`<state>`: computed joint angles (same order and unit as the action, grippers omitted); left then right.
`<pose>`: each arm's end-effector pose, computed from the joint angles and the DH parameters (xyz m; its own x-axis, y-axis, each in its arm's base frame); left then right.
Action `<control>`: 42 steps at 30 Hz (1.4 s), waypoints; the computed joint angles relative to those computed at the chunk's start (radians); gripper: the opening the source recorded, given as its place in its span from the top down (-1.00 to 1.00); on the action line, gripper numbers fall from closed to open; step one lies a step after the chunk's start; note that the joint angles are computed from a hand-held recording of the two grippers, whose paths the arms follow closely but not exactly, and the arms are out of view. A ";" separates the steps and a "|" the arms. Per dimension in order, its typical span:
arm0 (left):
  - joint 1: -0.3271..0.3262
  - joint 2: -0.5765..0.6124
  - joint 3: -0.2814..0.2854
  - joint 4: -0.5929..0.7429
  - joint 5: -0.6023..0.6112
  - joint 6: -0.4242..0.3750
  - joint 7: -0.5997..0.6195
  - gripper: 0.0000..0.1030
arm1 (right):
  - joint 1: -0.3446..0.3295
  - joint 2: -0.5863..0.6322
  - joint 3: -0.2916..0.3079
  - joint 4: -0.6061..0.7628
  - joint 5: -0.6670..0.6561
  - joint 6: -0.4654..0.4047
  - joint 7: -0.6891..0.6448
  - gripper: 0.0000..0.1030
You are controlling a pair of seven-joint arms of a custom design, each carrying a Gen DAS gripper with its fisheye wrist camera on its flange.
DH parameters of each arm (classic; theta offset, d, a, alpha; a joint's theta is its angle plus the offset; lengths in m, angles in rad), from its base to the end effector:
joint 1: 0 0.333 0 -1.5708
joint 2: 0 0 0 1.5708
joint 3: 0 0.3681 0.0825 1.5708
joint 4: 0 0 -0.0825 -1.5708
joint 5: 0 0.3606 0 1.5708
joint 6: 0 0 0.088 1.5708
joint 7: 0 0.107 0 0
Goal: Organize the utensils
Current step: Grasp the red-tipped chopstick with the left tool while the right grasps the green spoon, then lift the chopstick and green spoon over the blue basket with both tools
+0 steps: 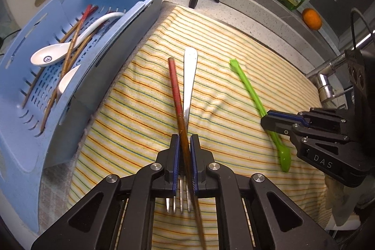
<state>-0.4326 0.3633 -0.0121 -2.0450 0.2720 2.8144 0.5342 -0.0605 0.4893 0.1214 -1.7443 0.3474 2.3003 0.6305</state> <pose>0.5655 -0.2833 0.3704 0.2979 -0.9261 0.2314 -0.8667 -0.3640 -0.3410 0.6755 0.0370 0.3648 0.6964 -0.6974 -0.1695 -0.7129 -0.6451 -0.2751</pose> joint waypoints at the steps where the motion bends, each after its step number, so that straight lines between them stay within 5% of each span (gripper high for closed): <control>1: 0.002 -0.004 -0.002 -0.004 -0.002 0.005 0.003 0.86 | -0.005 -0.001 0.001 0.001 0.007 -0.006 0.001 0.88; 23: -0.003 -0.098 0.008 -0.046 0.102 0.048 -0.026 0.90 | -0.031 -0.070 -0.003 0.019 0.217 -0.128 -0.003 0.88; 42: 0.232 -0.285 -0.077 -0.163 0.022 0.079 0.228 0.90 | 0.069 -0.108 0.023 0.029 0.345 -0.094 0.096 0.88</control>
